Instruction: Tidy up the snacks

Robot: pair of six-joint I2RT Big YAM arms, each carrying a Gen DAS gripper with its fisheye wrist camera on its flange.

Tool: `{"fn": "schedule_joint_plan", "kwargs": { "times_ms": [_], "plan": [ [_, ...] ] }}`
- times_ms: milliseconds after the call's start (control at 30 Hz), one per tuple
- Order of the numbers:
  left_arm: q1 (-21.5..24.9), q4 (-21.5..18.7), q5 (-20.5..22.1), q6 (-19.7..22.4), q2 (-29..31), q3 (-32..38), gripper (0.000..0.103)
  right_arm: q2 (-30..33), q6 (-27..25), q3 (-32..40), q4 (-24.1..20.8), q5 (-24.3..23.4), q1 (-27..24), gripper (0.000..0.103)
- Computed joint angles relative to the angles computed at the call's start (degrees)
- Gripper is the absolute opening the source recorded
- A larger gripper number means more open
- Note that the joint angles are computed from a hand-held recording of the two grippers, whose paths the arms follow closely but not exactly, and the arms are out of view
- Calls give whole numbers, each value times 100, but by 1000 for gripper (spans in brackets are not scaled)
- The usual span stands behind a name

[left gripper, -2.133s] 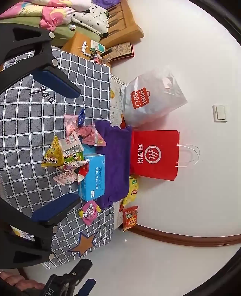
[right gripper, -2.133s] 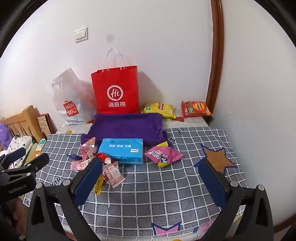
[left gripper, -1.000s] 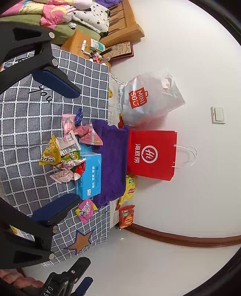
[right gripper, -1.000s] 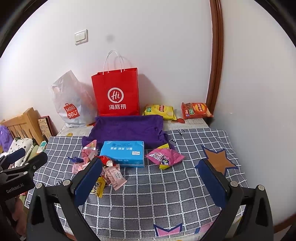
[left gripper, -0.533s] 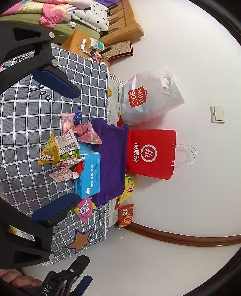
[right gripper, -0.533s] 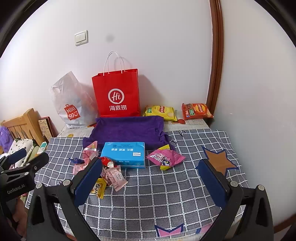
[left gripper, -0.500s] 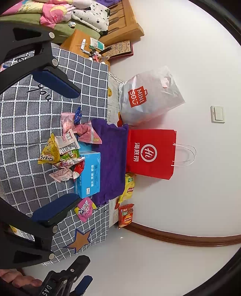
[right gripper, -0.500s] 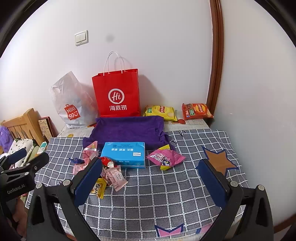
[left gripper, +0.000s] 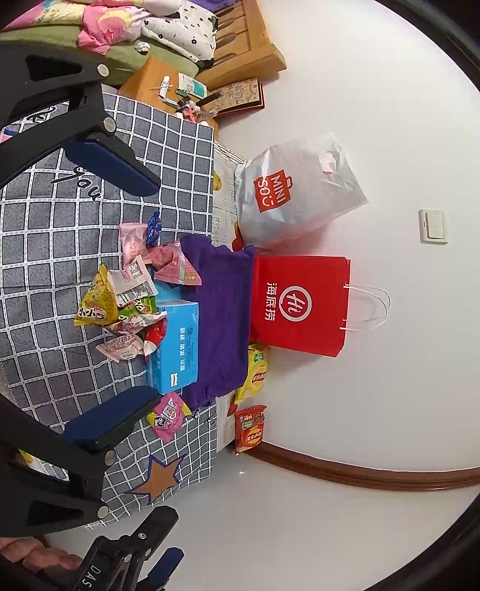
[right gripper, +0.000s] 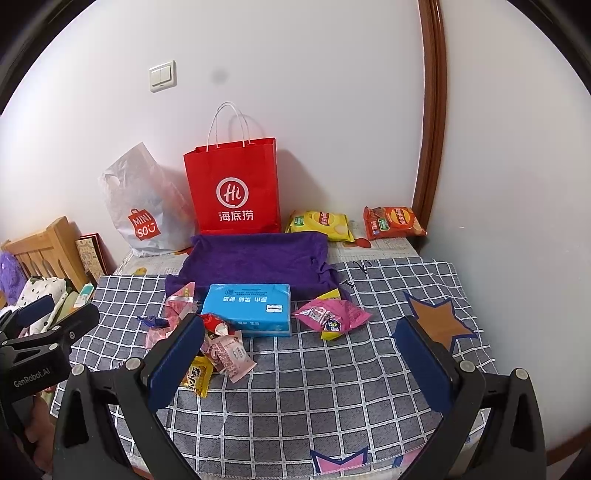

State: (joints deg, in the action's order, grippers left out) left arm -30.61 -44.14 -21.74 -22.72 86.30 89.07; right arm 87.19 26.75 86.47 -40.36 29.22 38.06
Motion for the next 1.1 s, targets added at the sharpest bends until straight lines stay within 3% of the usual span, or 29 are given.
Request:
{"fn": "schedule_joint_plan", "kwargs": {
  "times_ms": [1100],
  "plan": [
    [175, 69, 266, 71, 129, 38, 103, 126, -221, 76, 303, -219, -67, 102]
  ]
}}
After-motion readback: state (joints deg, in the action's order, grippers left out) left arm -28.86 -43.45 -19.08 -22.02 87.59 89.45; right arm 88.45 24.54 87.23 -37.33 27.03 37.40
